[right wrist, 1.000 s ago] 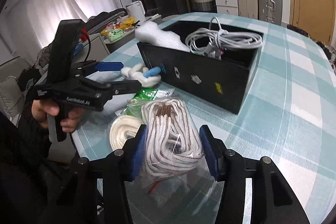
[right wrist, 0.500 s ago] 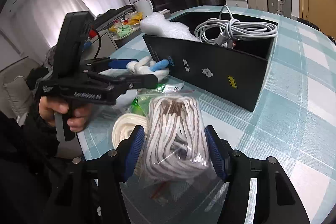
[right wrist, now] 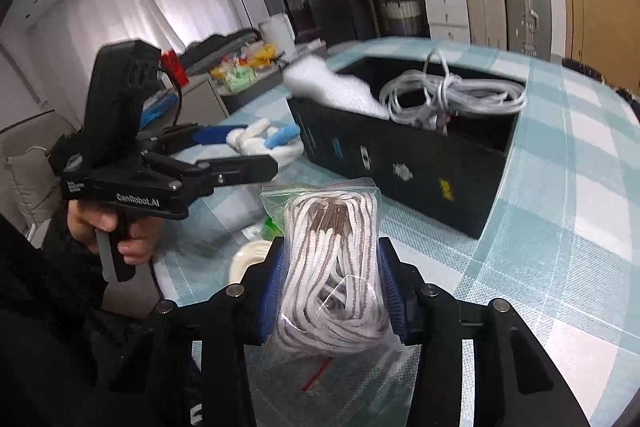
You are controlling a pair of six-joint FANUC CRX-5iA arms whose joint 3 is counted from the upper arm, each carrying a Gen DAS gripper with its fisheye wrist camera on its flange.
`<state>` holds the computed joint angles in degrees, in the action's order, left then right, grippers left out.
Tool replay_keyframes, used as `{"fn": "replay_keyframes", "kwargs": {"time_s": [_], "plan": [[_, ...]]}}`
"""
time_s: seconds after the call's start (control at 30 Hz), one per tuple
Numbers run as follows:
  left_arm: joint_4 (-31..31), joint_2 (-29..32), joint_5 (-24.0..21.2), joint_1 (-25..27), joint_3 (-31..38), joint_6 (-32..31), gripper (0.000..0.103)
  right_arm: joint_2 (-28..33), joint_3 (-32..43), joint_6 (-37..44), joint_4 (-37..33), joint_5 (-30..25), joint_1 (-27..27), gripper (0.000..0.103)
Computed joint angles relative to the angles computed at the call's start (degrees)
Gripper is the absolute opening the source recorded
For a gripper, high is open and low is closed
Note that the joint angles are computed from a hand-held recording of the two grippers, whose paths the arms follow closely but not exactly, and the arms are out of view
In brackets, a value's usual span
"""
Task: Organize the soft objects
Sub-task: 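Grasp the bagged white rope with the right gripper while the left gripper grasps the white plush toy, then carry the bagged rope and plush toy over the black box and open both grippers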
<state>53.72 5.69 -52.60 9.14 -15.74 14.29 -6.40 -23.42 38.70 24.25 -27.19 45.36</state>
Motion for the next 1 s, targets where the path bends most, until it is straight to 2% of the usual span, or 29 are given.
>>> {"fn": "replay_keyframes", "kwargs": {"time_s": [0.1, 0.23, 0.47, 0.87, 1.0], "plan": [[1.2, -0.5, -0.3, 0.4, -0.2, -0.8, 0.092, -2.2, -3.3, -5.6, 5.9, 2.5, 0.2, 0.044], [3.2, -1.2, 0.1, 0.5, -0.6, -2.0, 0.092, -4.8, -7.8, -16.8, 17.7, 5.9, -0.6, 0.044], [5.5, -1.7, 2.1, 0.1, -0.6, -3.7, 0.092, -6.1, -10.9, -32.9, 35.8, 7.4, -3.5, 0.044], [6.1, -1.0, 4.9, -0.2, 0.2, -3.6, 0.092, -6.1, -12.1, -45.1, 46.9, 8.8, -8.1, 0.044], [5.9, -0.2, 5.9, -0.4, 1.3, -2.7, 0.092, -5.6, -11.9, -46.6, 48.3, 8.9, -8.9, 0.044]]}}
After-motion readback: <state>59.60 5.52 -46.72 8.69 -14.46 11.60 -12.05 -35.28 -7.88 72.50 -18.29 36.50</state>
